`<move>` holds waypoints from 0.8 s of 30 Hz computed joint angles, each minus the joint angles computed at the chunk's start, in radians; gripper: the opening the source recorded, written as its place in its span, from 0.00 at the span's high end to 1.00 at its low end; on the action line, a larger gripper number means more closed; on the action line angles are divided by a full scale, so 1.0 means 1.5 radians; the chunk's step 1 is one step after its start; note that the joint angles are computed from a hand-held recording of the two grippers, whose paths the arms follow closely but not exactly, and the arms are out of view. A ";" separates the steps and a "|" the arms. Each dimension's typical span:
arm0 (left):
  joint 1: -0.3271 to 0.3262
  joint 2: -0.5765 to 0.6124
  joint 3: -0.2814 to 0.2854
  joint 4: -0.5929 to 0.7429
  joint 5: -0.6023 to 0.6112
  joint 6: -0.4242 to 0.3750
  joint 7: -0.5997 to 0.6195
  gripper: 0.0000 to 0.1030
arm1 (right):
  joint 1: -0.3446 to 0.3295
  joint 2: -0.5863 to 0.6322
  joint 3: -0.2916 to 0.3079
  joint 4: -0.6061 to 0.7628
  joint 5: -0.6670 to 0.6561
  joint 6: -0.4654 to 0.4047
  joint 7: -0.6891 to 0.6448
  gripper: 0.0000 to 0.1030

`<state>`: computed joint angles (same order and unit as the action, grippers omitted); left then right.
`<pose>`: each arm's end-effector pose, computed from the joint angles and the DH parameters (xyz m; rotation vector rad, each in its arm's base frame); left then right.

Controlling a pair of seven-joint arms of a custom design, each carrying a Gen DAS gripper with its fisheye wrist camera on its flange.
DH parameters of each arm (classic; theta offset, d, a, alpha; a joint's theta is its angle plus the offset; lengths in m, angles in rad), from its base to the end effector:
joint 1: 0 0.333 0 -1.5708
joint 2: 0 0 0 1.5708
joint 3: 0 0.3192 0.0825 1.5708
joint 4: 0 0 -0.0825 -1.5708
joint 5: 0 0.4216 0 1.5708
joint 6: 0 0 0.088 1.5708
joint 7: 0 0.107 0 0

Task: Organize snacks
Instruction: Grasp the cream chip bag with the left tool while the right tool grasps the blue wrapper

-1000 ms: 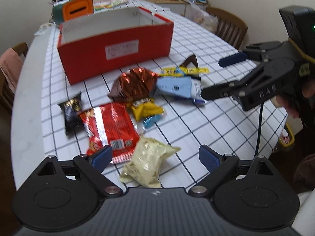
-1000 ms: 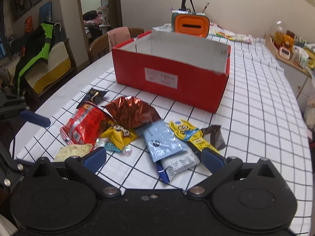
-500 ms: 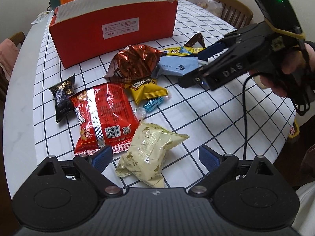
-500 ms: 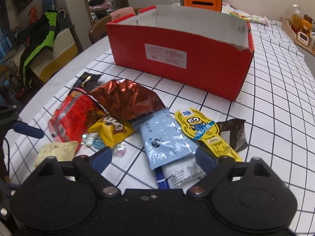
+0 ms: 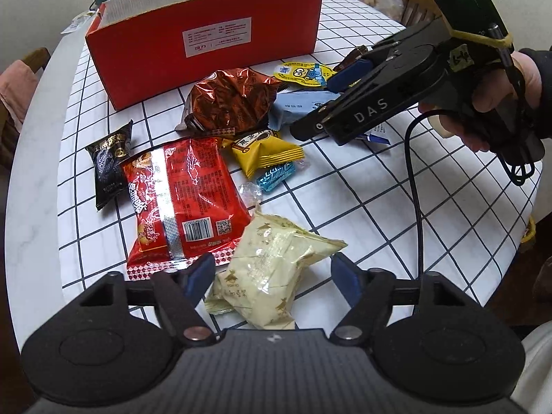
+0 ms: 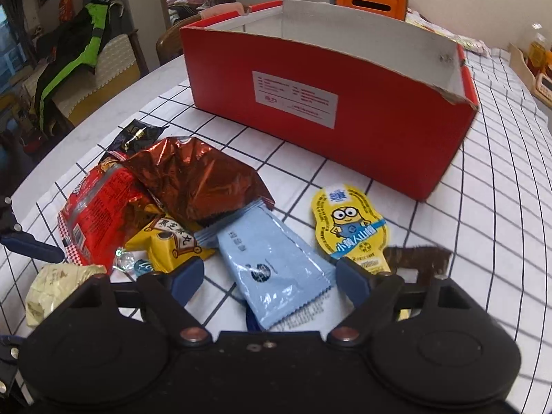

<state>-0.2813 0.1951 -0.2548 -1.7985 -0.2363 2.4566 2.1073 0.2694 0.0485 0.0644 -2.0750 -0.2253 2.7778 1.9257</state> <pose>0.5957 -0.3418 0.4800 -0.9402 2.7339 -0.7320 0.5963 0.2167 0.4645 -1.9510 1.6591 -0.5416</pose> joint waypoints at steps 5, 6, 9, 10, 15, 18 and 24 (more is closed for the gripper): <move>-0.006 0.001 0.003 -0.002 0.021 0.003 -0.017 0.49 | 0.005 0.011 0.000 0.017 -0.043 -0.013 -0.012 0.33; -0.006 0.001 0.003 -0.002 0.022 0.003 -0.018 0.53 | 0.006 0.011 0.000 0.017 -0.053 -0.014 -0.011 0.37; -0.004 0.000 0.001 -0.003 0.016 -0.001 -0.015 0.61 | 0.012 0.011 -0.002 0.020 -0.107 -0.023 0.007 0.48; -0.003 -0.001 0.001 -0.004 0.013 -0.002 -0.013 0.62 | 0.013 0.012 -0.003 0.022 -0.118 -0.024 0.010 0.51; -0.005 -0.003 0.002 -0.007 0.015 0.000 -0.029 0.65 | 0.015 0.004 -0.002 0.017 -0.140 -0.025 0.030 0.58; -0.003 -0.002 0.002 -0.003 0.007 -0.006 -0.037 0.66 | 0.014 -0.006 -0.002 0.009 -0.147 -0.020 0.063 0.60; 0.000 -0.002 0.001 0.000 -0.005 -0.015 -0.047 0.67 | 0.009 -0.038 0.001 -0.016 -0.133 -0.013 0.117 0.69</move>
<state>-0.2808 0.1915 -0.2526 -1.7977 -0.2442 2.4335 2.0367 0.2835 -0.0079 0.0653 -2.0998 -0.4250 2.7590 2.1006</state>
